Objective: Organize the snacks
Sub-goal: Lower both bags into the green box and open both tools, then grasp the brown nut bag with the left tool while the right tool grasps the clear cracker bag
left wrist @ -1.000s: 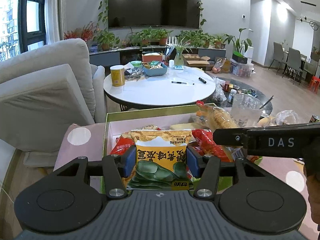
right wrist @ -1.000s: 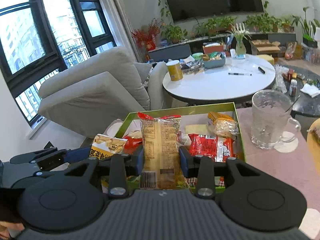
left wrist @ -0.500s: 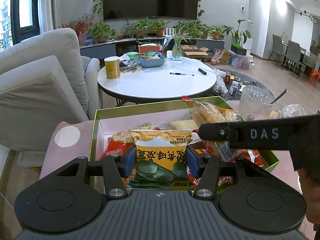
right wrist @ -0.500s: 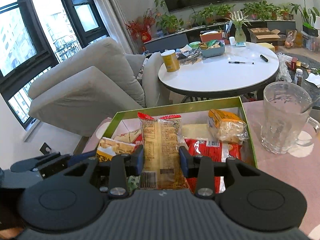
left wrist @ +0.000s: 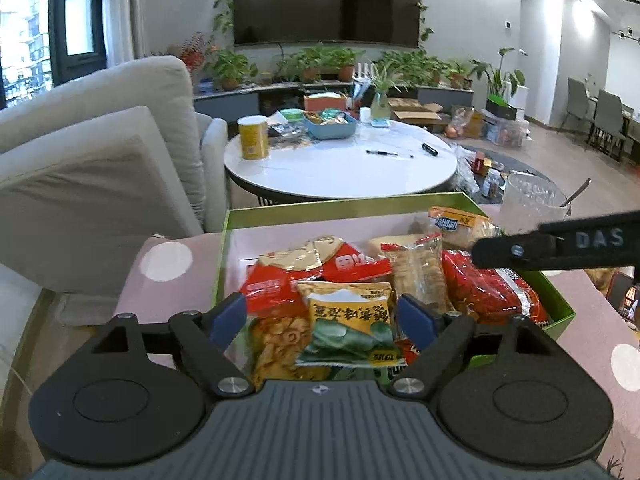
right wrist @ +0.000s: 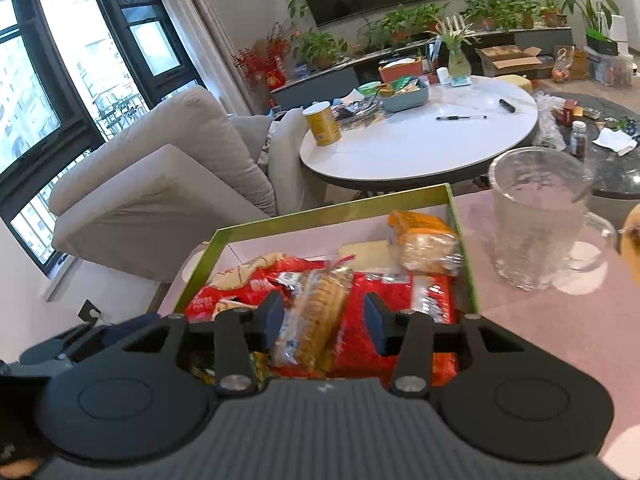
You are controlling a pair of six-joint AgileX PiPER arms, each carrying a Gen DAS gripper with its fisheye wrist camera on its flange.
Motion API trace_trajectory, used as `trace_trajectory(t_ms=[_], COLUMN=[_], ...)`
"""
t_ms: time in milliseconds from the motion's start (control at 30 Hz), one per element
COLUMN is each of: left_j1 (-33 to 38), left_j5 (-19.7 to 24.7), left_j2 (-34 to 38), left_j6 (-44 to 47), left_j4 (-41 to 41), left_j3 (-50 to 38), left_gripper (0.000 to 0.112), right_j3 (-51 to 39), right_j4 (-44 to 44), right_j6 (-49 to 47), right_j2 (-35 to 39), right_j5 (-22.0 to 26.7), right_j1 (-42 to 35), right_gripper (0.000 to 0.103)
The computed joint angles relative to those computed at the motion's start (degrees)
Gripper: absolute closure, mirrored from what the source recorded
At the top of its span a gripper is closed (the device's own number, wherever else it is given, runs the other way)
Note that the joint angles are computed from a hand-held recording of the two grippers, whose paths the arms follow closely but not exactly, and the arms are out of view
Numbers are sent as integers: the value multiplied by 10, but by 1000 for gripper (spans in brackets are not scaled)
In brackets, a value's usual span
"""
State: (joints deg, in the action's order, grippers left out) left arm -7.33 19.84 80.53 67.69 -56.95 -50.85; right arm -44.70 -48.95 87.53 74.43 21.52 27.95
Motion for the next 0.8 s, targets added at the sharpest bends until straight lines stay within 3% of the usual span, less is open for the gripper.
trace_trajectory(t_ms=[433,800], left_j1=[11,-119], left_j5=[37,-10], left_j2=[-102,-149], left_j6=[-48,-321], left_j4=[41,285], left_j3=[81,160], left_gripper=[26,21], right_j3=[76,162], right_j4=[-12,-28], right_j6=[52,135], right_j2=[-90,-159], right_j5=[85,127], right_j1=[61,109], right_gripper=[41,36])
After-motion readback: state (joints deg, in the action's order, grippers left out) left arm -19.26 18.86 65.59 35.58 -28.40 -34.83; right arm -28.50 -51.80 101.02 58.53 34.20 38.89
